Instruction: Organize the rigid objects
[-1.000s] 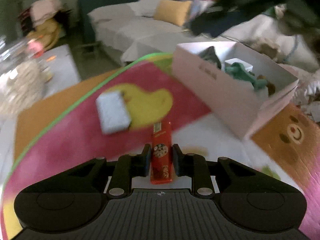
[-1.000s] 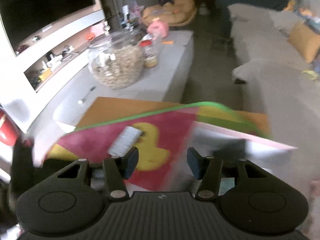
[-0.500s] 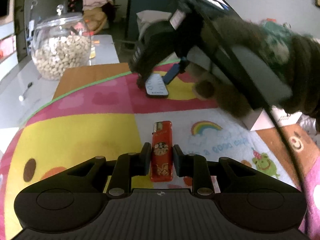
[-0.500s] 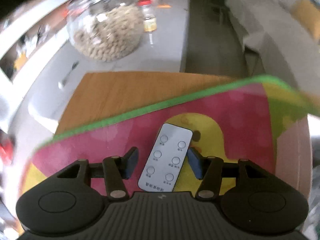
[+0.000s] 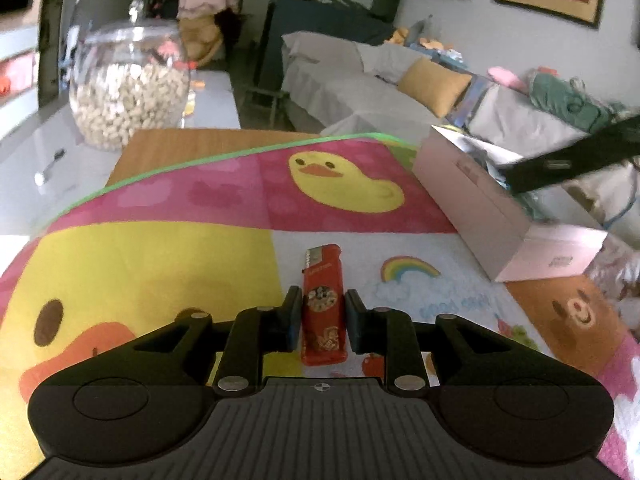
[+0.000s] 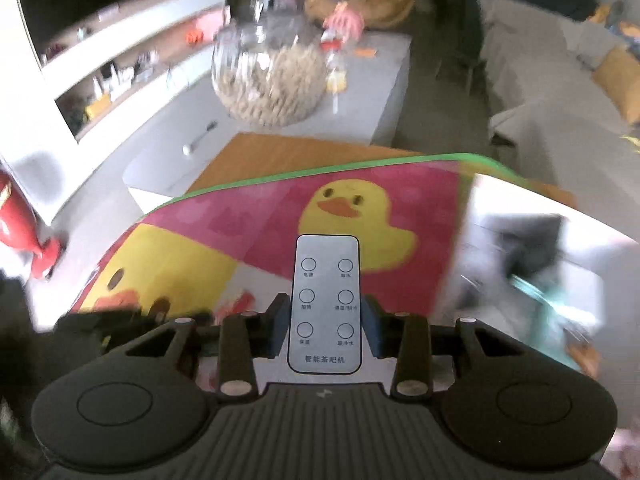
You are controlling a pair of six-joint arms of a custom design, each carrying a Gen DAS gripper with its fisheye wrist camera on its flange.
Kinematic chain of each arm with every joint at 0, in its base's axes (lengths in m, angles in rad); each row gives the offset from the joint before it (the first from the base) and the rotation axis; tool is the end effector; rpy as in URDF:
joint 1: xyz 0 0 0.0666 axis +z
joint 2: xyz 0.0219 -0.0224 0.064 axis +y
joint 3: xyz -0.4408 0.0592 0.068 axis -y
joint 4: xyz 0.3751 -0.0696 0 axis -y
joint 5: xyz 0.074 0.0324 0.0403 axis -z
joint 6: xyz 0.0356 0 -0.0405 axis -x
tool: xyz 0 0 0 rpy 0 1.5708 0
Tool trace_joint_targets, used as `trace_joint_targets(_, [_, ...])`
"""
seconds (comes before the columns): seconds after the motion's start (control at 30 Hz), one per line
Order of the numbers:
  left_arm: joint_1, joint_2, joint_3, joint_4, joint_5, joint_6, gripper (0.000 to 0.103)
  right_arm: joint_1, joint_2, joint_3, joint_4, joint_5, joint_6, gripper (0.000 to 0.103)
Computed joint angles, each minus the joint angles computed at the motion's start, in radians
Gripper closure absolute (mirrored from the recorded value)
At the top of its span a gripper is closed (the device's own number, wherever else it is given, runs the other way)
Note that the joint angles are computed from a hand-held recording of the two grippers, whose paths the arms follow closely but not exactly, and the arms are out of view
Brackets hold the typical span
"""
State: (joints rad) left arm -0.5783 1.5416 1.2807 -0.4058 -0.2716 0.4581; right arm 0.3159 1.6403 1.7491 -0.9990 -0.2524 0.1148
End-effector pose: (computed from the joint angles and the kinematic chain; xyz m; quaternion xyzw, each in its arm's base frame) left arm 0.4441 -0.2790 0.4093 -0.0055 0.8932 -0.1086 0.4363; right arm 0.5309 0.1825 0.5219 -0.2409 0.9046 0.1513 0.3175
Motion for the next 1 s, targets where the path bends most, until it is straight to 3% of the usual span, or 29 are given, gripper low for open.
trace_joint_targets(0.1, [-0.026, -0.014, -0.007, 0.006, 0.025, -0.037, 0.077, -0.067, -0.145, -0.198, 0.163, -0.019, -0.086, 0.065])
trace_joint_targets(0.23, [-0.102, -0.03, 0.01, -0.054, 0.048, -0.092, 0.077, -0.181, -0.271, -0.396, 0.292, -0.16, -0.252, 0.065])
trace_joint_targets(0.3, [-0.144, -0.034, 0.024, -0.075, 0.053, -0.11, 0.077, -0.213, -0.324, -0.476, 0.324, -0.158, -0.239, 0.065])
trace_joint_targets(0.43, [-0.2, -0.018, 0.082, -0.111, 0.058, -0.143, 0.077, -0.217, -0.427, -0.604, 0.411, -0.006, -0.102, 0.065])
trace_joint_targets(0.57, [-0.21, 0.034, 0.223, -0.117, 0.02, -0.227, 0.077, -0.295, -0.487, -0.667, 0.468, -0.1, -0.099, 0.065])
trace_joint_targets(0.7, [-0.186, 0.135, 0.405, -0.059, -0.016, -0.291, 0.077, -0.336, -0.496, -0.688, 0.53, -0.098, -0.127, 0.065])
trace_joint_targets(0.77, [-0.166, 0.206, 0.512, -0.05, -0.017, -0.287, 0.077, -0.347, -0.488, -0.69, 0.538, -0.097, -0.127, 0.065])
trace_joint_targets(0.87, [-0.134, 0.308, 0.629, -0.036, -0.031, -0.222, 0.077, -0.35, -0.47, -0.69, 0.543, -0.085, -0.133, 0.065])
trace_joint_targets(1.0, [-0.111, 0.386, 0.714, -0.174, 0.01, -0.121, 0.077, -0.36, -0.461, -0.71, 0.569, -0.055, -0.113, 0.065])
